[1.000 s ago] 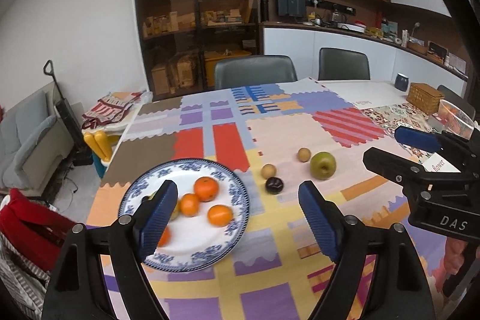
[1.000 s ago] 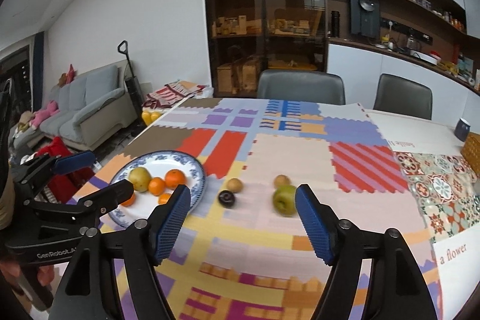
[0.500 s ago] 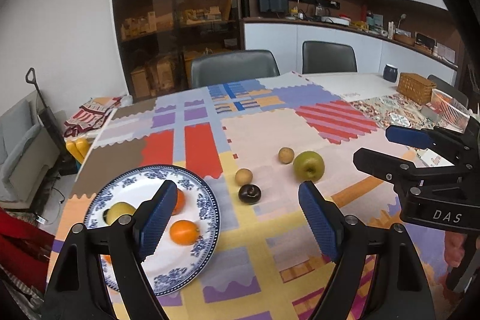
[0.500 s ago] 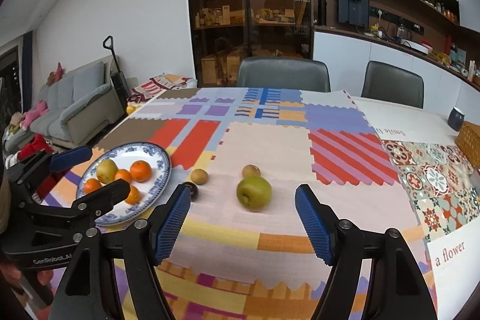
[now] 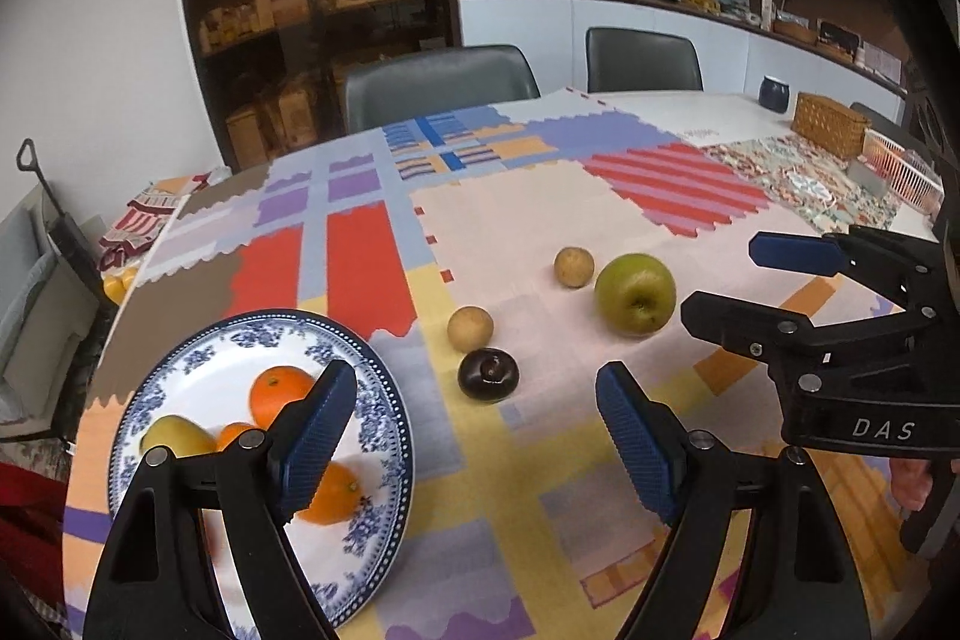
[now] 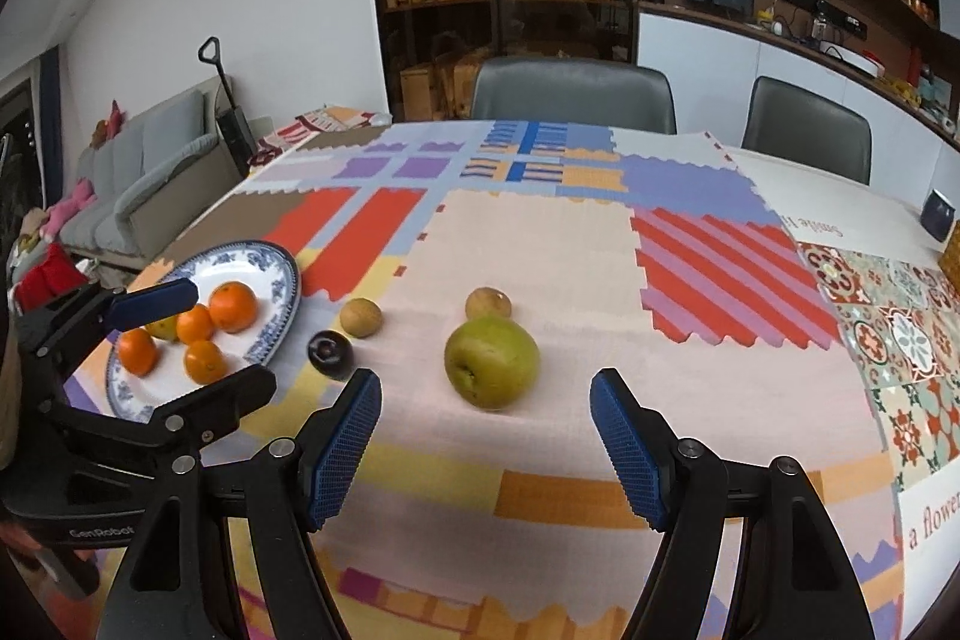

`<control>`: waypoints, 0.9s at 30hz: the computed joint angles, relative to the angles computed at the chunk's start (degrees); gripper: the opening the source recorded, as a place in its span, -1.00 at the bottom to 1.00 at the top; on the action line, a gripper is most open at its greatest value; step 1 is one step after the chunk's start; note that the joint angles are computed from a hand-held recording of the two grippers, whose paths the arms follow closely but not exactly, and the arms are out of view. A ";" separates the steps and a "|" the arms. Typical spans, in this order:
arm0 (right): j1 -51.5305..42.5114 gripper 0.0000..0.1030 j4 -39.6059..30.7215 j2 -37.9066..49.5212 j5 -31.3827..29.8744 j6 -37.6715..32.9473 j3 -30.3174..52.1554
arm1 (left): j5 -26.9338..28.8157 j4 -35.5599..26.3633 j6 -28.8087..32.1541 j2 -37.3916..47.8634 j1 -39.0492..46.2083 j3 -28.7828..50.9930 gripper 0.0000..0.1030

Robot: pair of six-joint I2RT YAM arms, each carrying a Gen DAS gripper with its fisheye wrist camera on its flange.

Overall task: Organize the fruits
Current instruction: 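Move both open tools back toward the remaining fruits, then grasp the dark plum with the left tool while the right tool grasps the green apple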

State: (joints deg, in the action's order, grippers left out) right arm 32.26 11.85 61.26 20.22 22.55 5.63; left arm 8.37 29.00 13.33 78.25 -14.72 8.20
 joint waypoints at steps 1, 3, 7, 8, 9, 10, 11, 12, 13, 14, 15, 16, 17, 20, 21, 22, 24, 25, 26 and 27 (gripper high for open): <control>-0.84 0.41 1.64 1.48 -0.80 -0.67 -0.11 | -0.04 1.05 0.27 1.87 -0.17 0.50 0.57; -2.28 0.41 5.30 5.65 -2.13 -1.88 0.07 | 0.03 1.87 0.54 5.29 -0.45 1.93 0.50; -5.13 0.41 11.15 13.06 -4.92 -4.14 0.83 | 1.07 1.99 1.09 10.83 -0.31 4.99 0.36; -5.81 0.41 12.43 14.76 -5.68 -4.53 1.03 | 1.22 1.82 1.24 12.44 -0.31 5.98 0.32; -6.53 0.41 13.64 16.58 -6.49 -4.87 1.32 | 1.26 1.69 1.25 13.52 -0.31 6.67 0.29; -7.28 0.41 14.76 18.13 -7.24 -5.32 1.63 | 1.52 1.37 1.22 14.93 -0.26 7.58 0.22; -7.66 0.41 15.55 19.47 -7.69 -5.50 1.97 | 1.91 0.88 1.23 15.97 -0.19 8.34 0.14; -8.26 0.41 16.39 21.15 -8.42 -5.74 2.46 | 2.61 -0.16 1.23 17.16 -0.02 9.42 0.12; -8.74 0.40 17.04 22.29 -9.07 -6.02 2.77 | 3.02 -0.56 1.06 18.03 0.01 10.10 0.11; -9.17 0.40 17.57 23.38 -9.59 -6.27 3.15 | 3.24 -0.64 0.86 18.73 -0.05 10.55 0.06; -9.55 0.40 18.05 24.29 -10.02 -6.49 3.47 | 3.51 -1.12 0.76 19.58 -0.05 11.31 0.03; -10.08 0.39 18.70 25.43 -10.66 -6.91 3.90 | 3.53 -1.37 0.68 20.13 -0.13 11.80 -0.03; -10.57 0.35 18.99 26.51 -11.13 -7.26 4.48 | 3.62 -1.49 0.54 20.77 -0.17 12.30 -0.06; -11.65 0.30 19.71 29.32 -12.63 -7.77 6.12 | 3.73 -2.15 0.28 22.08 -0.20 13.57 -0.19; -12.06 0.27 19.96 30.18 -13.34 -7.86 6.64 | 3.87 -2.48 0.12 22.54 -0.15 14.06 -0.21; -12.40 0.25 20.23 30.95 -13.91 -8.04 7.05 | 4.14 -2.84 -0.05 23.04 0.00 14.55 -0.25; -12.71 0.16 20.39 32.15 -14.38 -8.23 7.77 | 4.09 -3.19 -0.46 23.66 0.19 15.10 -0.34; -12.95 0.15 20.59 32.71 -14.69 -8.36 8.08 | 4.02 -3.04 -0.50 23.72 0.24 15.11 -0.40; -13.11 0.11 20.66 33.25 -14.90 -8.36 8.40 | 4.27 -3.15 -0.44 23.74 0.42 15.20 -0.41; -13.16 0.07 20.96 33.68 -15.07 -8.40 8.55 | 4.70 -3.55 -0.45 23.78 0.66 15.44 -0.41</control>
